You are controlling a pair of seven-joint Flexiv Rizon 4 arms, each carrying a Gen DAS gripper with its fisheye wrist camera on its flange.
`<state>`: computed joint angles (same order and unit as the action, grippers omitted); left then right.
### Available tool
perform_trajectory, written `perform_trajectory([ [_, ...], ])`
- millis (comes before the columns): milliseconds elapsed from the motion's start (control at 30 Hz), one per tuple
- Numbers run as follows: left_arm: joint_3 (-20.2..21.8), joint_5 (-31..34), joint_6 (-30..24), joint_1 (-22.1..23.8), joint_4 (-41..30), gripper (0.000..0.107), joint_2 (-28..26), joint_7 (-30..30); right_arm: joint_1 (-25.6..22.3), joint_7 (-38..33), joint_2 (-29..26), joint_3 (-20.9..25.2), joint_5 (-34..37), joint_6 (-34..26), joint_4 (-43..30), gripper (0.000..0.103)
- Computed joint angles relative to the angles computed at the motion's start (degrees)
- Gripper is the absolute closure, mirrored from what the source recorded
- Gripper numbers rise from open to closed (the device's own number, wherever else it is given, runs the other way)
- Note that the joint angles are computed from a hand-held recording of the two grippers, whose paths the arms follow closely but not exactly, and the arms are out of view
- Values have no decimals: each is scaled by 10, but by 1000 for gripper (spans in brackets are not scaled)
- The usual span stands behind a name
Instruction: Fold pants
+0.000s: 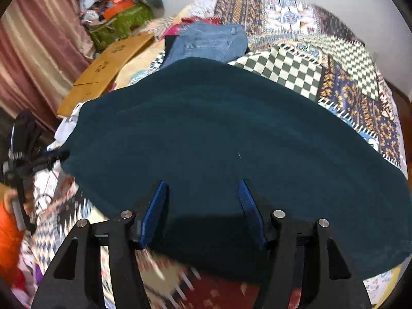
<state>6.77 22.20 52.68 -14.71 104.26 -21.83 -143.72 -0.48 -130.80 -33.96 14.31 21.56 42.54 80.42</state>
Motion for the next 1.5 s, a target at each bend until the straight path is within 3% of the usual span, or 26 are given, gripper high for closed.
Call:
perform_trajectory([
  [133,1,4,-19,-2,-10,38,14,-4,-23,-6,11,-4,11,-25,-6,36],
  [200,1,17,-35,-8,-24,35,19,-19,-23,0,8,-13,12,-3,-14,36],
  [500,-21,52,-93,-32,-130,19,-9,-12,-40,119,-80,-61,-51,23,-105,36],
  [633,-30,37,-117,-42,-200,19,-55,17,-81,146,-94,-58,-56,-5,-121,36],
  [933,-23,-2,-196,-81,-414,19,-193,91,-166,138,-90,-74,-52,0,-121,36],
  [1133,-13,-32,-247,-99,-568,19,-290,145,-203,180,-136,-77,-39,-7,-214,36],
  [1233,-9,-46,-288,-105,-654,19,-343,172,-204,214,-187,-80,-48,-25,-290,36],
  [1400,-3,-67,-340,-106,-736,18,-399,199,-193,265,-284,-84,-83,-79,-430,36],
  [1500,6,-65,-333,-108,-732,9,-401,182,-190,281,-352,-76,-95,-141,-540,36],
])
